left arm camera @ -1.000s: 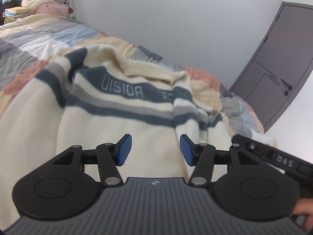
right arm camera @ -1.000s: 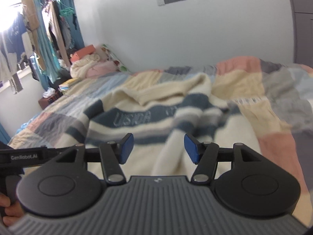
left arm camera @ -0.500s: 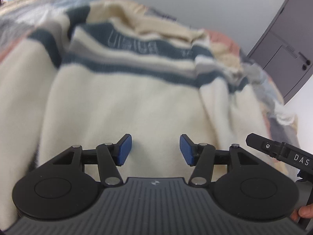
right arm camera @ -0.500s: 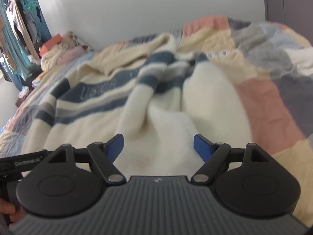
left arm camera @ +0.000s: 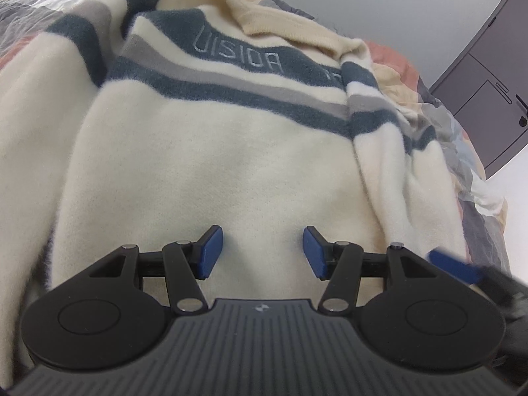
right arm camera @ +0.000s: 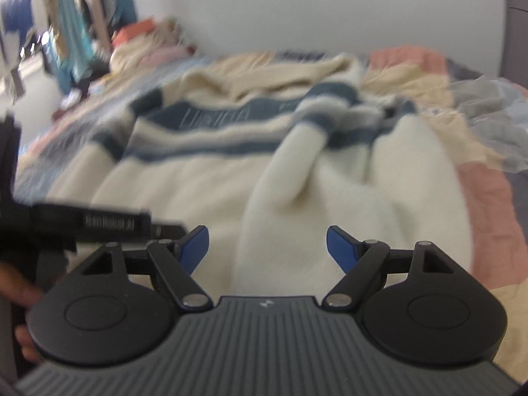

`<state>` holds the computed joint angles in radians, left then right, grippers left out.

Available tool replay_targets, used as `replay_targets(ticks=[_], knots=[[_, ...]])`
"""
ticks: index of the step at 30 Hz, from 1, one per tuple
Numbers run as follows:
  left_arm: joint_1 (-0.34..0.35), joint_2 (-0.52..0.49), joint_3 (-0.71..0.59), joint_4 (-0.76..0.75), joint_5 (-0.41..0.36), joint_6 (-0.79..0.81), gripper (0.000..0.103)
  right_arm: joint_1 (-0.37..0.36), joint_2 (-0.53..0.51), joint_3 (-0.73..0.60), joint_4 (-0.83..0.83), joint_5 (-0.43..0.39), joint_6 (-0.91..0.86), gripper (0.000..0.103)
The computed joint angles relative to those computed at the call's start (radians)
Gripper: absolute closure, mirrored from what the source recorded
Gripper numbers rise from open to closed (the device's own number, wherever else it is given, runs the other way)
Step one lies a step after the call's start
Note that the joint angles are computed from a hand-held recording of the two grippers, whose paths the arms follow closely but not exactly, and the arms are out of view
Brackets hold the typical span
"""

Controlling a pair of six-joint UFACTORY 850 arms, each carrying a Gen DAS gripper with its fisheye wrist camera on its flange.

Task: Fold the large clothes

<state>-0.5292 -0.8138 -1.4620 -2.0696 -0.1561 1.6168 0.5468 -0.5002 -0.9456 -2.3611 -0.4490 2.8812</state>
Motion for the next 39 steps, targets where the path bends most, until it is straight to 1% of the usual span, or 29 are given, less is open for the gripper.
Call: replay_targets(ticks=[1, 2, 3, 4, 5, 6, 8, 11, 12, 14, 18, 20, 22, 24, 27, 29, 32, 34, 36, 39], knots=[[0.001, 0.001, 0.003, -0.02, -0.004, 0.017, 0.043, -0.008, -0.012, -0.022, 0.026, 0.061, -0.032, 0.03], [0.001, 0.002, 0.005, -0.032, -0.007, 0.024, 0.043, -0.012, -0.026, -0.038, 0.094, 0.089, -0.093, 0.047], [0.001, 0.003, 0.007, -0.043, -0.008, 0.032, 0.043, -0.013, -0.033, -0.042, 0.14, 0.084, -0.127, 0.054], [0.002, 0.005, 0.008, -0.052, -0.009, 0.037, 0.043, -0.019, -0.027, -0.039, 0.144, 0.093, -0.12, 0.062], [0.002, 0.009, 0.014, -0.075, -0.01, 0.057, 0.043, -0.027, -0.016, -0.03, 0.122, 0.094, -0.07, 0.079], [0.003, 0.013, 0.02, -0.103, -0.012, 0.083, 0.043, -0.033, -0.003, -0.02, 0.138, 0.086, -0.057, 0.087], [0.004, 0.023, 0.036, -0.175, -0.016, 0.149, 0.043, -0.053, 0.036, 0.013, 0.09, 0.056, 0.022, 0.087], [0.009, 0.034, 0.056, -0.252, -0.032, 0.21, 0.043, -0.081, 0.107, 0.051, 0.116, -0.018, -0.029, 0.089], [0.01, 0.036, 0.058, -0.264, -0.036, 0.218, 0.043, -0.096, 0.129, 0.058, 0.124, -0.031, -0.053, 0.089], [0.012, 0.038, 0.062, -0.282, -0.042, 0.232, 0.043, -0.15, 0.172, 0.066, 0.104, -0.038, -0.079, 0.089], [0.014, 0.039, 0.062, -0.289, -0.049, 0.227, 0.043, -0.273, 0.22, 0.034, 0.149, -0.049, -0.193, 0.089], [0.016, 0.038, 0.061, -0.271, -0.053, 0.206, 0.043, -0.322, 0.22, -0.002, 0.228, -0.086, -0.31, 0.089], [0.018, 0.036, 0.058, -0.264, -0.056, 0.197, 0.043, -0.376, 0.208, -0.04, 0.283, -0.108, -0.38, 0.089], [0.019, 0.032, 0.054, -0.258, -0.055, 0.193, 0.043, -0.435, 0.18, -0.085, 0.325, -0.115, -0.414, 0.089], [0.017, 0.027, 0.046, -0.299, -0.042, 0.243, 0.043, -0.511, 0.094, -0.178, 0.407, -0.155, -0.506, 0.089], [0.015, 0.024, 0.043, -0.392, -0.042, 0.348, 0.043, -0.561, 0.024, -0.248, 0.45, -0.16, -0.524, 0.089], [0.009, 0.015, 0.027, -0.592, -0.026, 0.562, 0.043, -0.629, -0.062, -0.313, 0.422, -0.124, -0.399, 0.089], [0.007, 0.0, 0.004, -0.689, -0.014, 0.658, 0.043, -0.657, -0.136, -0.368, 0.442, -0.118, -0.404, 0.09], [0.009, -0.022, -0.029, -0.732, 0.001, 0.694, 0.043, -0.674, -0.205, -0.42, 0.466, -0.119, -0.445, 0.091], [0.011, -0.054, -0.074, -0.804, 0.027, 0.768, 0.043, -0.687, -0.288, -0.474, 0.441, -0.11, -0.417, 0.091]])
